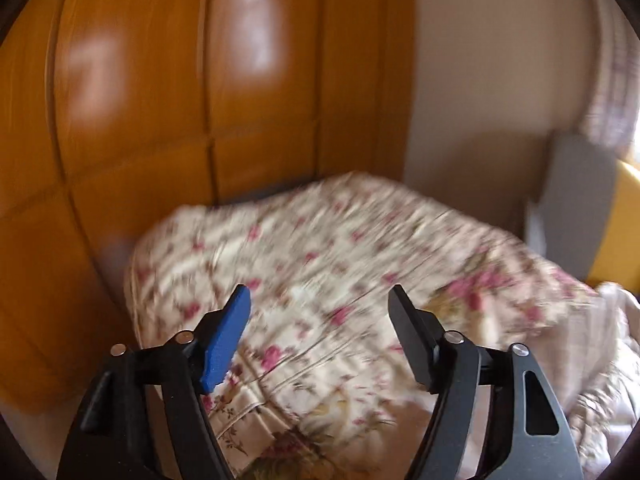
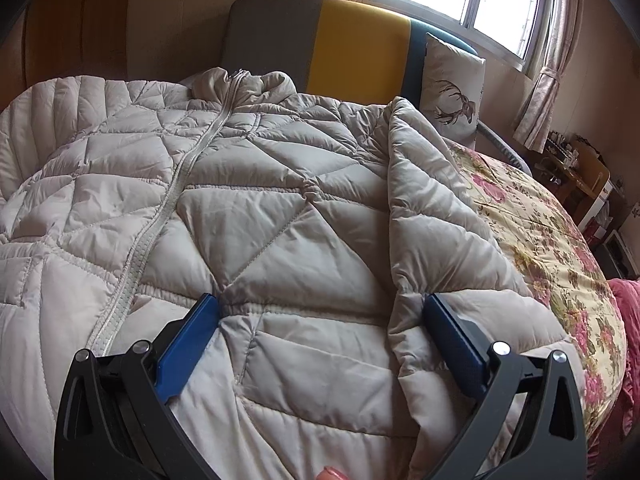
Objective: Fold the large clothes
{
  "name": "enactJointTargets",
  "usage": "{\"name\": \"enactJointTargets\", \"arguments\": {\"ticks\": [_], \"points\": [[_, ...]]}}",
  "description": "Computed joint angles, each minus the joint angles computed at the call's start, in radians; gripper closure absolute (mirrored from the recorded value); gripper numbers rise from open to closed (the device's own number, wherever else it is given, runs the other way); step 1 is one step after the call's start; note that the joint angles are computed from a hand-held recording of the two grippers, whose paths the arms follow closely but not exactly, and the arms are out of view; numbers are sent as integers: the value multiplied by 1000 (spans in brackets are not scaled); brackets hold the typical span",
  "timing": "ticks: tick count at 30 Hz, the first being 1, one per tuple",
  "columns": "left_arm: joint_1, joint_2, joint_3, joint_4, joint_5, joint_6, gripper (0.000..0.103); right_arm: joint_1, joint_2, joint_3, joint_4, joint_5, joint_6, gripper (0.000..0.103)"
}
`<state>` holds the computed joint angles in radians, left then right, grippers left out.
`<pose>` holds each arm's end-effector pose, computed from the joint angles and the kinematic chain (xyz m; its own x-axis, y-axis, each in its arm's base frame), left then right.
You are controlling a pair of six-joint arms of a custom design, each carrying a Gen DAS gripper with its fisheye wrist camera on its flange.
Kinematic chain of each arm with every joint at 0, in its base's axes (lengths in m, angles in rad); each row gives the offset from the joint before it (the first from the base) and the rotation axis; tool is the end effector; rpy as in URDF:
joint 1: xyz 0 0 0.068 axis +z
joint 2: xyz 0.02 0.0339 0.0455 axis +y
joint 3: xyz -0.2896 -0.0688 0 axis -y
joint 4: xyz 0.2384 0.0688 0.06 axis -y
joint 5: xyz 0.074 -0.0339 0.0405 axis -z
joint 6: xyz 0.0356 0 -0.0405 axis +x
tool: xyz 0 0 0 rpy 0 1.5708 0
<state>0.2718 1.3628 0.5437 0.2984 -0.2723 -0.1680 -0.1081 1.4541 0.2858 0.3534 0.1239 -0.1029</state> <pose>0.2486 0.0792 0.2098 -0.3917 -0.2763 -0.8776 -0.5566 0.8306 -0.0131 0.2082 -0.0270 0.1257 -0.7392 -0.0223 -0.6731 0.1160 0.9803 -0.1599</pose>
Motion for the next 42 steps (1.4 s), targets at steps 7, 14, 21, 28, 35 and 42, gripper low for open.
{"name": "enactJointTargets", "arguments": {"ticks": [7,14,21,28,35,42], "points": [[-529,-179,-93,39,-264,-49,11,-145,-174,-42,-118,-25,-167,2],[-897,239,-40,173,-206,-181,11,-446,-158,38,-100,-38,-410,2],[-965,558,19,356,-247,-55,11,-698,79,365,-108,-167,-556,2],[-927,600,-8,439,-181,-79,11,-727,467,789,-89,31,-559,2],[-911,600,2,416,-141,-80,10,-765,691,1075,-158,104,-758,2],[-902,607,0,425,-119,-82,9,-857,825,1259,-76,334,-767,2]]}}
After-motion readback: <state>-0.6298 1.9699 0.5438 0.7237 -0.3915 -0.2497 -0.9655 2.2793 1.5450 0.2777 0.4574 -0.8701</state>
